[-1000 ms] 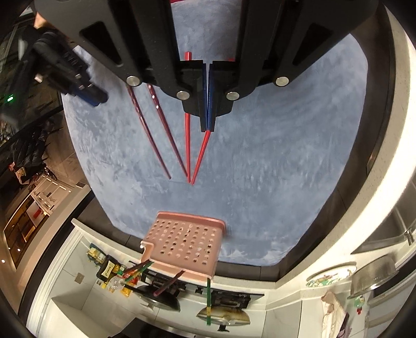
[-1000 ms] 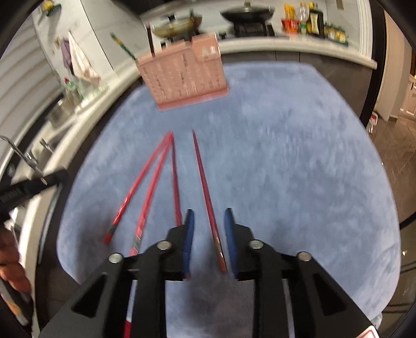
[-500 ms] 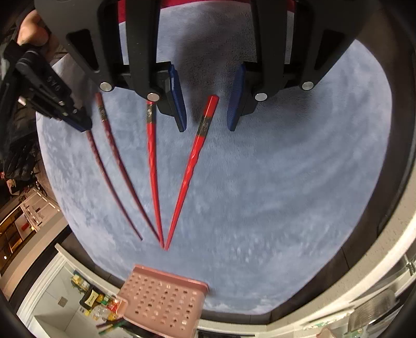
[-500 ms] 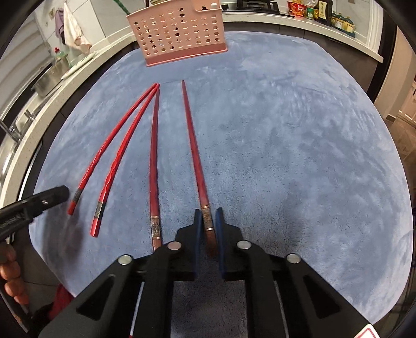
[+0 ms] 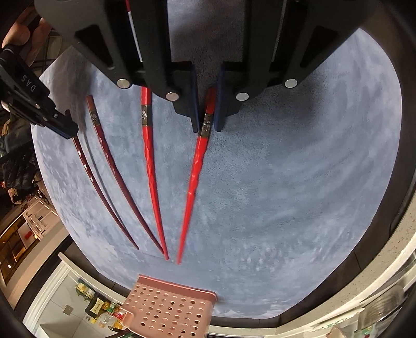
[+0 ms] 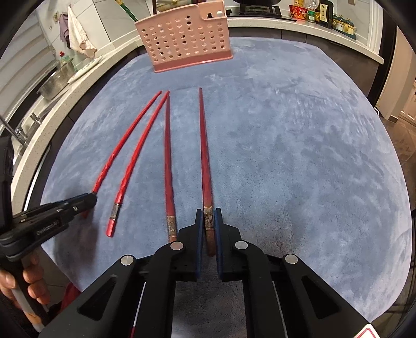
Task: Organize utensils
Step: 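Grasp a dark red chopstick with the right tool while the left tool grasps a red chopstick, then lift both chopsticks, insert them into the pink holder, and open both tools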
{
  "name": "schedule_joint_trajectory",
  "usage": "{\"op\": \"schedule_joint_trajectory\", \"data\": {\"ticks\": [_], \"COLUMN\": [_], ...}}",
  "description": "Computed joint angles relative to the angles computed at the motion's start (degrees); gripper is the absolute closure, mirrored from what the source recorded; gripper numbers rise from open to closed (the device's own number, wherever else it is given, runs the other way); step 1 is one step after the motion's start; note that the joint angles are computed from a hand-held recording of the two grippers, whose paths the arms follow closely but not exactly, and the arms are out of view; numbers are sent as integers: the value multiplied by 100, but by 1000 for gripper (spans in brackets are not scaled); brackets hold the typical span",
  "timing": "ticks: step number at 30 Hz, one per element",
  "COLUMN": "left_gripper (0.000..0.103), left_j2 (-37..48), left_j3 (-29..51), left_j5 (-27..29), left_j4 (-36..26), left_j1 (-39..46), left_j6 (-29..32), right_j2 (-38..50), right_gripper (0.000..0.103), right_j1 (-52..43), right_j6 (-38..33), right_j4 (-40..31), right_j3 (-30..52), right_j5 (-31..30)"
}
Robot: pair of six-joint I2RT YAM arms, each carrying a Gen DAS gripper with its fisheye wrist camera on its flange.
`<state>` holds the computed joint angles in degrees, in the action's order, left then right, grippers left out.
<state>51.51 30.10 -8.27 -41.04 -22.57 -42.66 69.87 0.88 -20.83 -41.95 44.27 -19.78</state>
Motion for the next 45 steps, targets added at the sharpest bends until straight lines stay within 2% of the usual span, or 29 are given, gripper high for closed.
{"op": "schedule_joint_trajectory", "data": {"ticks": [10, 18, 27, 36, 40, 45], "left_gripper": [96, 96, 96, 96, 96, 96], "left_j2": [-432, -496, 450, 1586, 2205, 3138], "left_j3": [646, 1775, 3452, 5109, 6173, 7713], "left_j5": [-194, -223, -273, -207, -229, -166], "left_j4": [-695, -1231, -1179, -1157, -1244, -1379], "left_j1": [-113, 473, 1294, 1759, 1901, 2147], "left_j6": [-117, 419, 1416, 2009, 2299, 2506], "right_j2": [-261, -116, 515, 1513, 2101, 3184], "right_gripper": [95, 96, 96, 96, 96, 96], "right_j1": [-200, -326, -130, 103, 186, 358], "right_j6": [90, 376, 911, 1441, 1725, 2211], "right_j4": [-526, -909, -778, -655, -764, -1010], "right_j3": [674, 1795, 3290, 4821, 5910, 7922], "right_j5": [-366, -787, -967, -1053, -1146, -1099]}}
